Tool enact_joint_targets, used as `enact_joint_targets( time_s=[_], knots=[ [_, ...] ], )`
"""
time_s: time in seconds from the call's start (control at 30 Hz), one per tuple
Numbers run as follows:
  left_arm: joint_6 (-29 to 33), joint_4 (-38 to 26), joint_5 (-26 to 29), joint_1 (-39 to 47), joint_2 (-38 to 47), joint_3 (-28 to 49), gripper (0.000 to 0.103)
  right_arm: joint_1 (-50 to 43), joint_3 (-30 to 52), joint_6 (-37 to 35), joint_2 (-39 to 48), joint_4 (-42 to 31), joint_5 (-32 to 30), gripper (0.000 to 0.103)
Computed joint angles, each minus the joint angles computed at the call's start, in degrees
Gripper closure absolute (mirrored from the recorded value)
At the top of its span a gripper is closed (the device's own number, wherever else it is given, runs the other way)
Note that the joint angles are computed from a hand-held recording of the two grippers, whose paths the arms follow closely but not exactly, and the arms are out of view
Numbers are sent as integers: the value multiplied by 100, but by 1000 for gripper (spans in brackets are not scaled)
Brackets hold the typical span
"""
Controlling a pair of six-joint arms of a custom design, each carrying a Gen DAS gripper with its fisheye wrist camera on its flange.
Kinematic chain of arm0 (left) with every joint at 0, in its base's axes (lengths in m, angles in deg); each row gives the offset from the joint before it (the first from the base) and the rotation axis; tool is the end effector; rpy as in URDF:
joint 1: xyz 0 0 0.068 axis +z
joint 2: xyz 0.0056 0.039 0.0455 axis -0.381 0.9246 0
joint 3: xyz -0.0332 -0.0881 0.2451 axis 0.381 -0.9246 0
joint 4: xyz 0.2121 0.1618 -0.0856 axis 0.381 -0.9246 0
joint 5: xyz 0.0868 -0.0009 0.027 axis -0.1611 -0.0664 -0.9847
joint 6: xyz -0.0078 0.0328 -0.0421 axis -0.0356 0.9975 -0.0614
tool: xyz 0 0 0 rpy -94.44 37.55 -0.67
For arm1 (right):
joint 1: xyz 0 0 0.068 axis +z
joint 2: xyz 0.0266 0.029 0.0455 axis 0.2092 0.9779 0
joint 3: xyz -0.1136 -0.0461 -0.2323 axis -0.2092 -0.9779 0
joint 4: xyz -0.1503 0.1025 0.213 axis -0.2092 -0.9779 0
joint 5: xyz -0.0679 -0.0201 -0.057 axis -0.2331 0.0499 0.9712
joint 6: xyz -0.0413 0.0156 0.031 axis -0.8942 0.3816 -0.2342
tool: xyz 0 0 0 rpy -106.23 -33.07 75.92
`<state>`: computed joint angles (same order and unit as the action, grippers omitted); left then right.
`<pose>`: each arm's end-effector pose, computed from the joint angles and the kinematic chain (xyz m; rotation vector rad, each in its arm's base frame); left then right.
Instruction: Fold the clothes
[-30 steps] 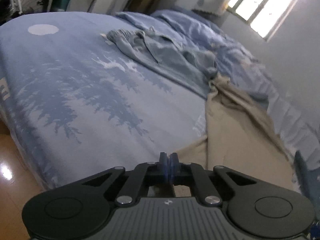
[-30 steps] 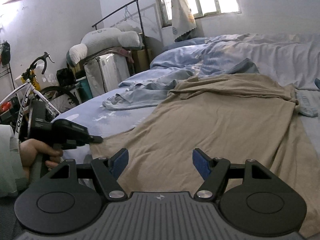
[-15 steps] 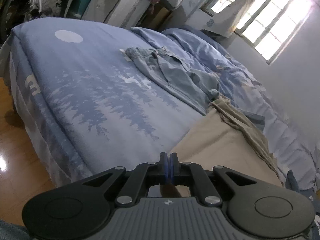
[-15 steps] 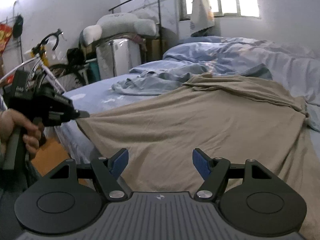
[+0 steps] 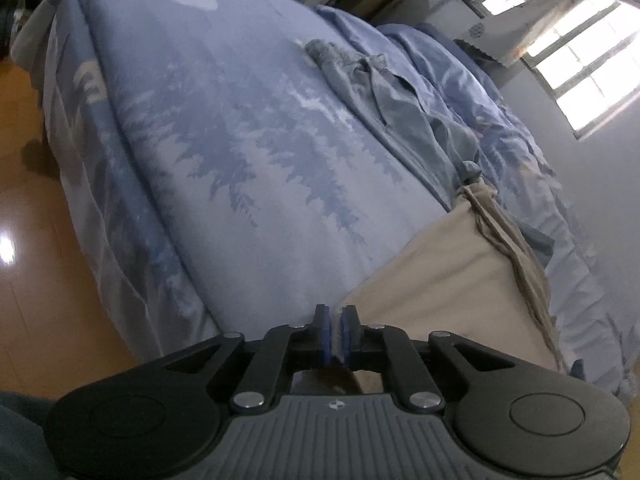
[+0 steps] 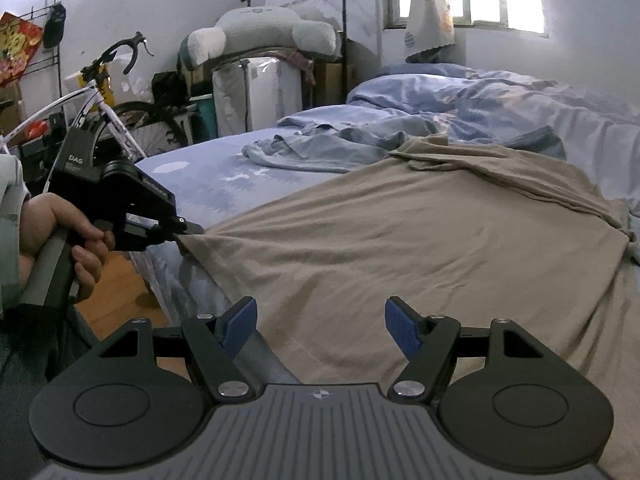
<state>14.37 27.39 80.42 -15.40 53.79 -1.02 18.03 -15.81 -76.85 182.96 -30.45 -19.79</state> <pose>0.3431 0.0352 -0.0161 -0.9431 2.0733 -0.5947 0.3059 0.0501 0.0237 -0.7334 1.9960 0.4535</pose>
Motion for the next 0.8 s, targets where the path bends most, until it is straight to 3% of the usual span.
enact_joint_targets(
  time_s=[0.27,0.37,0.5,0.8],
  knots=[
    [-308,218,295,104,88,-74,85,21,-1,64,-1,21,42,31],
    [-410,338,295,118,46,-162,77,29,3,73,-9,0,48,31],
    [-655,545,223,165,-2,-312,55,35,11,87,-20,-9,44,31],
    [-367,324,274,94,-88,-268,54,-49,94,57,22,-74,-94,31]
  ],
)
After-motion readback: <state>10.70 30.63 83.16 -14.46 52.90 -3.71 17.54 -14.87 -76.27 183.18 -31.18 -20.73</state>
